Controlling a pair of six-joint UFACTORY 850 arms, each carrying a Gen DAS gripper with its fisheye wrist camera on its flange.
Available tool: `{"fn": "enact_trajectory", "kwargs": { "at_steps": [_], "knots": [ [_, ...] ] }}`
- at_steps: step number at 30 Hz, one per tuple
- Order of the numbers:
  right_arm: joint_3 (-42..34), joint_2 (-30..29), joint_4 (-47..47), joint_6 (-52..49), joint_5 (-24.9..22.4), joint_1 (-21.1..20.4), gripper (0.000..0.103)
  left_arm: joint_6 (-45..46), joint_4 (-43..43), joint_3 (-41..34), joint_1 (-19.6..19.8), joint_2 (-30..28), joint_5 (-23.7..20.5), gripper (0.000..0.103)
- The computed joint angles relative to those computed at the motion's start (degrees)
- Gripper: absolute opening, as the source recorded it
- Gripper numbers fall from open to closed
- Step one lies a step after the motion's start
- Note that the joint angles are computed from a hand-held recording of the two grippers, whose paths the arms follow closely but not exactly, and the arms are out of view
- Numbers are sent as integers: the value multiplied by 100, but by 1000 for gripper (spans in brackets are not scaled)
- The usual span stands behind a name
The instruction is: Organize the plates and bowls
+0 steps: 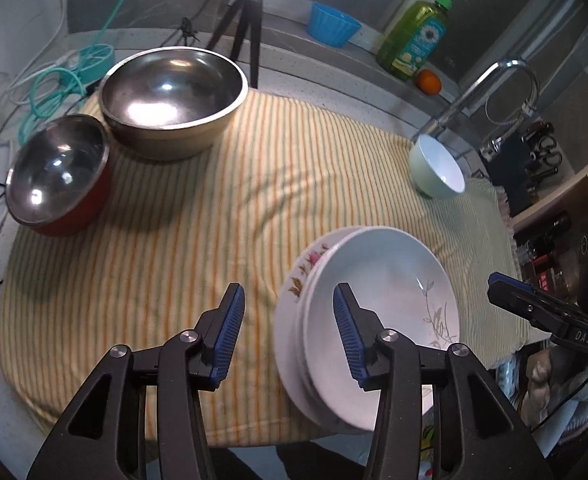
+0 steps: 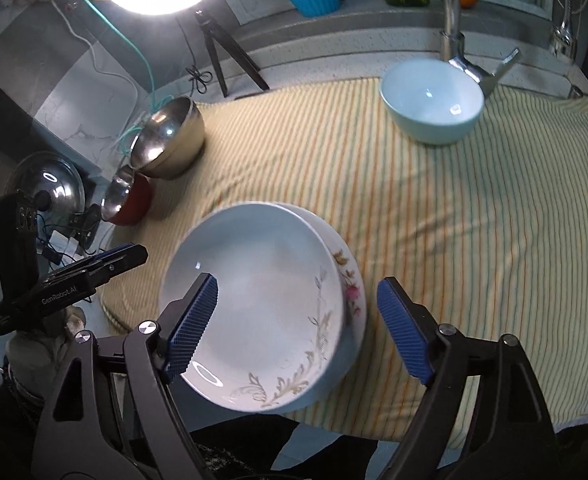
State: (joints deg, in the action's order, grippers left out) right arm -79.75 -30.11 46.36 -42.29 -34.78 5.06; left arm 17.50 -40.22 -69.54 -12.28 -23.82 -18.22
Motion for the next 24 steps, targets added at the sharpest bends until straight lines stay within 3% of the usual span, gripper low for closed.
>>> {"fn": "enact_trajectory", "kwargs": {
  "at_steps": [14, 24],
  "knots": [
    [-868, -426, 666, -28, -464, 379, 85, 365, -284, -226, 842, -5, 178, 45],
    [-1819, -1129, 805, 416, -618, 752, 84, 1072, -878, -935, 1345, -553, -306, 45]
  ]
}}
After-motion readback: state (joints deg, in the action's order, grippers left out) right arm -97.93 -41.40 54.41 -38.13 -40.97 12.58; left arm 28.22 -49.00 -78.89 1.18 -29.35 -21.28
